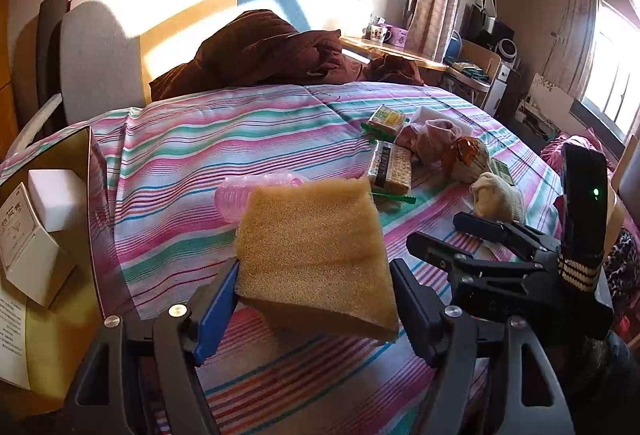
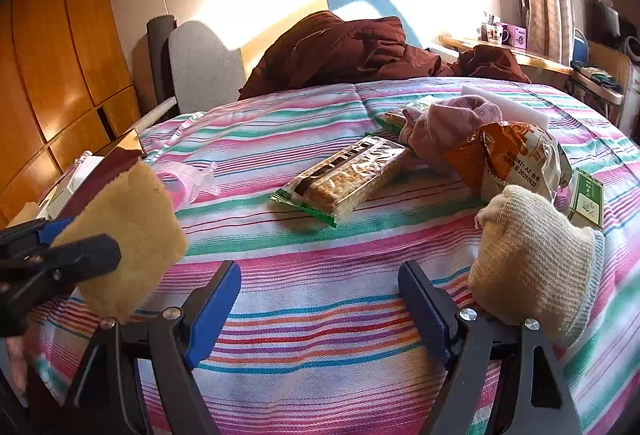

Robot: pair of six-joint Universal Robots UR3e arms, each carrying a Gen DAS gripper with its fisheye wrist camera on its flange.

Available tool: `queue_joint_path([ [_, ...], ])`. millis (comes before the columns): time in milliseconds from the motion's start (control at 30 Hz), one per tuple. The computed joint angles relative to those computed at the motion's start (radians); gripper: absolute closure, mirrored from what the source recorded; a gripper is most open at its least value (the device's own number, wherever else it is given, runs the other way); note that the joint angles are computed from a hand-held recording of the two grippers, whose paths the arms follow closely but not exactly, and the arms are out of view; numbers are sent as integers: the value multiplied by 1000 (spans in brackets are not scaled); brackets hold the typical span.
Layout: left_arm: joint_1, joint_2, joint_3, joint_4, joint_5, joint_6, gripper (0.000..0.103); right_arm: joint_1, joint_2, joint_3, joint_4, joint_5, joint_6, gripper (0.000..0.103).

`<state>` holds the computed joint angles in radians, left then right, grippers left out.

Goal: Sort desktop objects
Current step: 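Grasp the small yellow sponge with the left tool while the right tool grasps the pink hair roller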

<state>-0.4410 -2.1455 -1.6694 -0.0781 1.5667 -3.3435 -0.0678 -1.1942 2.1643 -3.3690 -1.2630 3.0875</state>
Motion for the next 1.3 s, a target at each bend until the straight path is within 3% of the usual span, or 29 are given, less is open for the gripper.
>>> queue_joint_path([
  [200,10,11,-95,94,-47,27,28,5,-67,-70,146,23,3,21],
  [300,13,6,-112,122,-59,26,28,-7,-85,-205,315,117,-9,22],
  [533,17,-9,-113,139,-71,28,28,47,106,-778,1044,336,-146,23],
  [600,17,-13,-114,145,-74,28,28,81,196,-943,1217,332,-163,23],
  [733,25,-19,-117,145,-92,27,28,133,339,-1153,1376,280,-149,23],
  [833,29,-30,-113,135,-102,24,28,152,407,-1233,1415,244,-153,27],
  [900,30,-35,-113,139,-104,21,28,154,401,-1220,1376,235,-150,40],
  [967,28,-37,-110,137,-102,24,28,159,392,-1197,1318,217,-139,44],
  [1300,10,-1,-159,227,-53,21,30,147,425,-1203,1180,203,-71,46],
])
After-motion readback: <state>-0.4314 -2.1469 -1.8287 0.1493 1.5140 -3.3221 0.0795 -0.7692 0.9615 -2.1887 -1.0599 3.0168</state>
